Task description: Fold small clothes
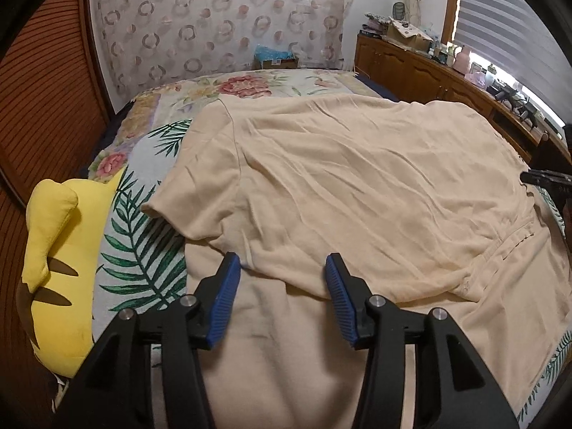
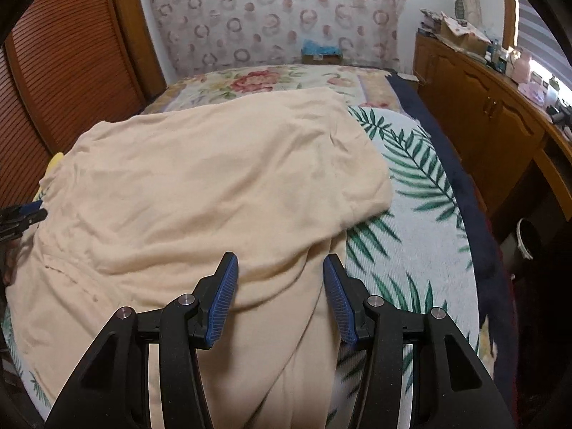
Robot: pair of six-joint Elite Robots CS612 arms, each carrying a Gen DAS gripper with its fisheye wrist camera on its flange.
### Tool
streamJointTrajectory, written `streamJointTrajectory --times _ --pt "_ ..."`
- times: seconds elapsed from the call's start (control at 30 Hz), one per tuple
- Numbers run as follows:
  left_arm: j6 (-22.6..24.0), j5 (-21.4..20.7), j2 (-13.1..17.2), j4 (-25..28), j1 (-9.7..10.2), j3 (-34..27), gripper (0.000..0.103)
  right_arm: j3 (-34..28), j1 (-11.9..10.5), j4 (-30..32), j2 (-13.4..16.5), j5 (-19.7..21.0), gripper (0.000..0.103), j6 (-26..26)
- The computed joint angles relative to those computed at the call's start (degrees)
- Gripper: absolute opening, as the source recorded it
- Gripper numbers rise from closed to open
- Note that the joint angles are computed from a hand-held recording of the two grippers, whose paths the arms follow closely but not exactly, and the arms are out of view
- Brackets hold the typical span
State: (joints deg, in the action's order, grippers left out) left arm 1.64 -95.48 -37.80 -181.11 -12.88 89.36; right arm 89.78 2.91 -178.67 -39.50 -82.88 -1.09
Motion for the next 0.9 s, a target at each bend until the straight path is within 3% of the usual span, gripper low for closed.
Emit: streamJointTrajectory --times 0.2,0.33,0.37,0.67,0.73,0.8,0.83,0.9 --pt "-0.62 -2.7 -0.02 0.32 0.71 -0.13 0.049 -2.15 0.17 0.39 1.17 -1.42 0.039 -0.69" --pt "-4.09 -4.38 0.11 -0.95 1.91 -0.54 0.047 -2.13 0.64 -0.54 1.4 -3.41 0.039 -2.03" --pt "-4.84 -4.33 0.18 -0.64 2.11 -0.85 0.042 -2.12 0.71 -0.59 1.41 -3.7 0.039 -2.17" --pt "-7.04 -4.12 2.24 4.83 2.99 -6.12 0.039 -2.26 0.93 -0.45 1.45 -4.48 0.039 -2.58" --pt "-6.21 -4.4 2.53 6.04 3.01 -6.94 0.026 -2.37 0.99 -0.57 1.48 -4.06 0.016 -2.98" --pt "-4.74 -2.96 2.52 6.36 2.7 -7.23 0.014 -2.36 1.24 -1.06 1.48 -4.53 0.011 -4.06" --pt "-4.03 -2.89 2.4 5.9 2.61 -7.07 0.002 -2.32 1.28 -1.33 1.45 -4.44 0.006 -4.36" --pt "-3.07 -2.14 1.85 4.15 2.35 -6.27 0.001 -2.23 1.13 -2.14 1.27 -3.35 0.004 -4.46"
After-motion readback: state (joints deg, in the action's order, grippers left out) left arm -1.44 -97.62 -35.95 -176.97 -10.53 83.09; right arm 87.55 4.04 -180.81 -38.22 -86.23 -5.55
